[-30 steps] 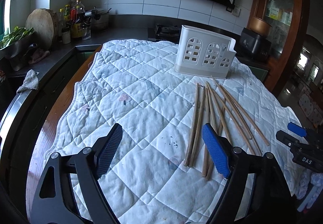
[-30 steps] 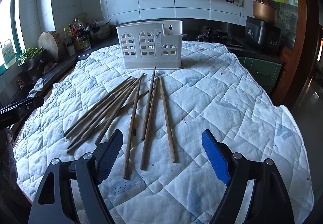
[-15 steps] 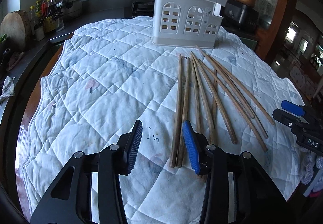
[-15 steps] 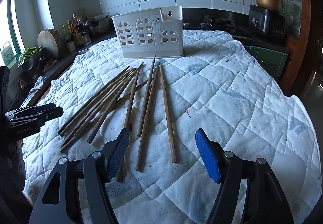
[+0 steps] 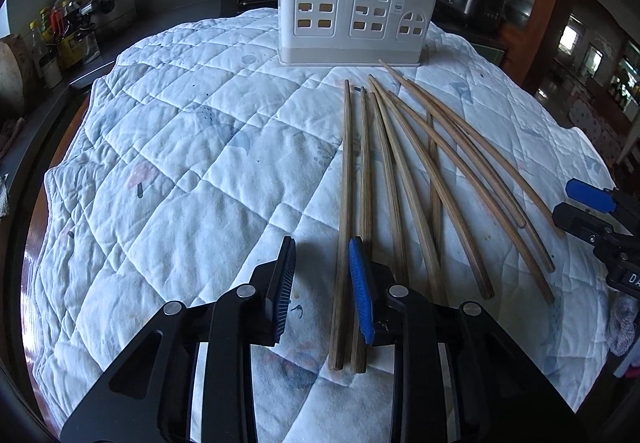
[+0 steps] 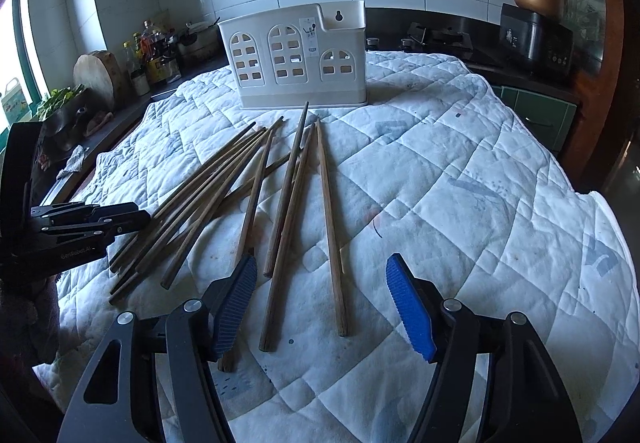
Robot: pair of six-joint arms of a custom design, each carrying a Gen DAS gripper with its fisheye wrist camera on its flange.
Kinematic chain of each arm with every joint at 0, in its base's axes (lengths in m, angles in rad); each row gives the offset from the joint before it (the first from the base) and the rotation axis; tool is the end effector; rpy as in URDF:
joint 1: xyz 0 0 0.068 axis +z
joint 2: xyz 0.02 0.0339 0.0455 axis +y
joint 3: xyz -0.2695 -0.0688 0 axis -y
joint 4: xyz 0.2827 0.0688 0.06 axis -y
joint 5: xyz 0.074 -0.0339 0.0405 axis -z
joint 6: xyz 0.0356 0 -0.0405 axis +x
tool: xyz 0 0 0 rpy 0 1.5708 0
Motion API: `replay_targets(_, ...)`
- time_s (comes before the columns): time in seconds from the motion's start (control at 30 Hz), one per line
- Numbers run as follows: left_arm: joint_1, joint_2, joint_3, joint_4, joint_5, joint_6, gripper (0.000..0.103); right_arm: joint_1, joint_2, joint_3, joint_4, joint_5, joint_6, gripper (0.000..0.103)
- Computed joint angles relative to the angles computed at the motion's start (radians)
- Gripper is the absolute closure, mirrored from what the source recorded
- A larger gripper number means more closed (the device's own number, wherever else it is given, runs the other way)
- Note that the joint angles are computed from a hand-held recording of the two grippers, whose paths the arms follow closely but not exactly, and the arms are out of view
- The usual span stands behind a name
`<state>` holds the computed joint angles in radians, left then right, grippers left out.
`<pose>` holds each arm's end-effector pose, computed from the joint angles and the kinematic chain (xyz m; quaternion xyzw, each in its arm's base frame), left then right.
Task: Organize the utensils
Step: 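Lower the left tool toward one chopstick while the right tool approaches another, then close the left tool on a chopstick while the right tool closes on another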
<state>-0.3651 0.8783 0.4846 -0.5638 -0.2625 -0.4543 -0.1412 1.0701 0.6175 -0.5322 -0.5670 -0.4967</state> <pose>0.1849 -0.0608 0.1793 -0.0816 0.9425 -0.0048 0.3242 0.2291 -0.0132 0.1936 -0.2420 0.8904 0.1673 0.3473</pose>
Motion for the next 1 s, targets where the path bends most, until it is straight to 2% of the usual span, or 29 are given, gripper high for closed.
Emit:
replay_targets(0.23,-0.018,0.070,0.026,0.002,-0.051,0.014,0.076,0.013,0.012,0.006,0.001,0.004,-0.005,0.042)
replay_targets(0.3,-0.042,0.097,0.040,-0.006,-0.083,-0.012,0.079,0.017,0.019,0.007,0.004,0.007,-0.003,0.042)
replay_targets(0.47,-0.067,0.137,0.057,-0.002,-0.133,-0.035,0.090,0.024,0.063,0.021,0.006,0.010,-0.007,0.052)
replay_targets(0.7,-0.053,0.119,0.041,0.014,-0.117,-0.074,0.092,0.013,0.105,0.038,0.004,0.009,-0.009,0.066)
replay_targets(0.8,-0.053,0.108,0.028,0.034,-0.107,-0.080,0.092,0.034,0.129,0.040,0.019,0.036,0.001,0.075)
replay_targets(0.9,-0.037,0.093,0.016,0.050,-0.083,-0.074,0.092,0.052,0.136,0.039,0.036,0.063,0.015,0.079)
replay_targets(1.0,-0.015,0.081,0.000,0.079,-0.059,-0.050,0.092,0.061,0.145,0.042,0.051,0.088,0.029,0.088)
